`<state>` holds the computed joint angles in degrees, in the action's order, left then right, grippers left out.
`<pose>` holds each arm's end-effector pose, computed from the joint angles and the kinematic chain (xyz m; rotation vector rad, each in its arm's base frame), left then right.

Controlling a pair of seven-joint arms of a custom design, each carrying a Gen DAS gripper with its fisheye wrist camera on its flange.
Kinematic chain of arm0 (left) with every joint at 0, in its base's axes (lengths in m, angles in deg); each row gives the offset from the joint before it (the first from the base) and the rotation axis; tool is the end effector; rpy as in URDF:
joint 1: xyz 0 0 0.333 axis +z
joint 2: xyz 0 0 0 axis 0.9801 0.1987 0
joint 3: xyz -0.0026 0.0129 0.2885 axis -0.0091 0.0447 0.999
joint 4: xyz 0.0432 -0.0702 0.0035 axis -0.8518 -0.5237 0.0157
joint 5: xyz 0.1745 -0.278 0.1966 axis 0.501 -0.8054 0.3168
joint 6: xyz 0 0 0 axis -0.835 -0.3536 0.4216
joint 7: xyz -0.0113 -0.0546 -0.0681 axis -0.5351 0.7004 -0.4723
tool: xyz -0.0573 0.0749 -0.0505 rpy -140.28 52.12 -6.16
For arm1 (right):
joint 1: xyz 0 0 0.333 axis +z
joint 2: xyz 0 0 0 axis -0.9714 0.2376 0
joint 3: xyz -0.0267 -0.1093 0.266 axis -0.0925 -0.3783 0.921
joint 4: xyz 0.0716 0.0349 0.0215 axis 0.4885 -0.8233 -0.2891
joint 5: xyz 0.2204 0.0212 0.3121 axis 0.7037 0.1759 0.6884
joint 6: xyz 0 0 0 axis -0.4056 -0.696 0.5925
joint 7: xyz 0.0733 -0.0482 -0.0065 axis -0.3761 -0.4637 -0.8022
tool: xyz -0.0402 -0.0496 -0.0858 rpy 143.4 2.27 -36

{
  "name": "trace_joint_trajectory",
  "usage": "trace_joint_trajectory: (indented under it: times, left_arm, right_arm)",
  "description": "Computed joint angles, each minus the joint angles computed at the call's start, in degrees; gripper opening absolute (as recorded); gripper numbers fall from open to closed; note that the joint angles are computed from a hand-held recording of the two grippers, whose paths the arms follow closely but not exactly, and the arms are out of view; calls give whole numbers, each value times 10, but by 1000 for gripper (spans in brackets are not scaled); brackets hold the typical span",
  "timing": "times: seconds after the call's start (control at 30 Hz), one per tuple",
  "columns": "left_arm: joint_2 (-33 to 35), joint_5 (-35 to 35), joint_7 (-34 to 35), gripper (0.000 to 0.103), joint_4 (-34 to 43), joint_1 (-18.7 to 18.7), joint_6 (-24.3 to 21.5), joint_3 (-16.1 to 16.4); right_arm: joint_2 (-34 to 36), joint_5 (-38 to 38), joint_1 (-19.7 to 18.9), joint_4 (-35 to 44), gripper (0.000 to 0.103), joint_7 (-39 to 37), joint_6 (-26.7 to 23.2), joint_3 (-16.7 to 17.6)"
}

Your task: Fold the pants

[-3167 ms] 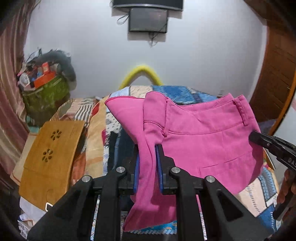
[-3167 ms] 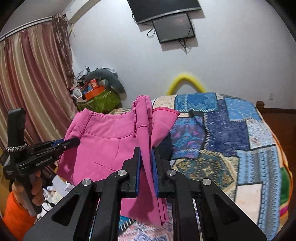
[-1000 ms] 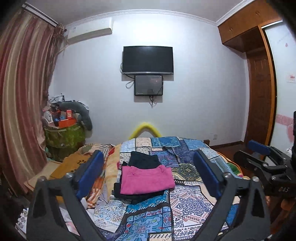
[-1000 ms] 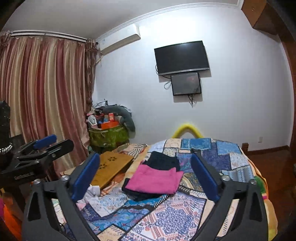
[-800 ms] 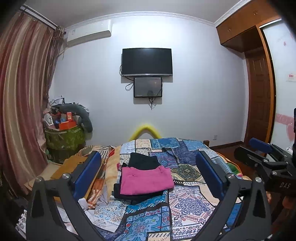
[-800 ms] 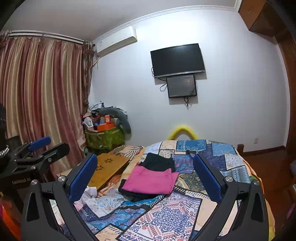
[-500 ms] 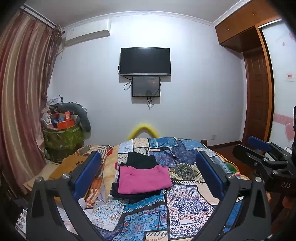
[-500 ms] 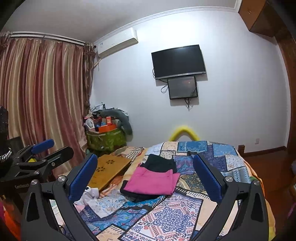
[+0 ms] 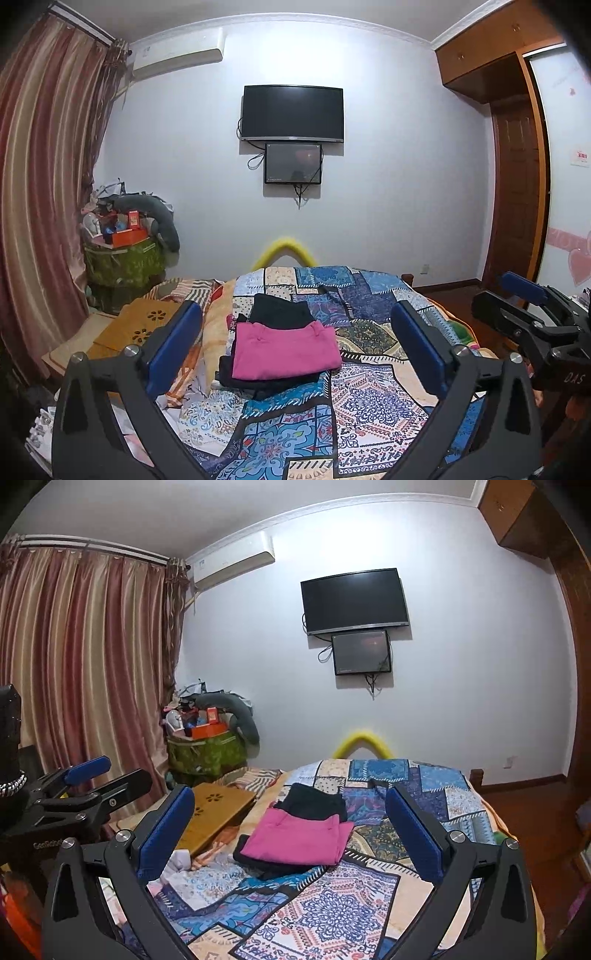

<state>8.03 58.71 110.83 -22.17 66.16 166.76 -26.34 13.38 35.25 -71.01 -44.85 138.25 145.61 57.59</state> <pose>0.5685 -0.2356 0.6657 -1.2149 1.6172 -1.2960 0.5038 0.1945 0.7188 -1.3492 1.2894 -0.9359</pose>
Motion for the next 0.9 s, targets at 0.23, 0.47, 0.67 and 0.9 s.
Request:
trace_joint_trajectory:
  times: [0.23, 0.47, 0.67, 0.9]
  left_arm:
    - [3, -43, 35, 103, 0, 5, -5, -8]
    - [3, -49, 40, 103, 0, 3, -5, -5]
    - [2, -54, 44, 103, -1, 2, -4, -5]
    - [3, -52, 44, 103, 0, 1, -3, -4]
  right_arm:
    - [1, 6, 3, 3, 103, -5, -8, -1]
    - [2, 11, 9, 6, 103, -11, -14, -4]
    - [2, 3, 8, 7, 103, -6, -14, -3]
    - [-1, -9, 3, 4, 103, 4, -13, -1]
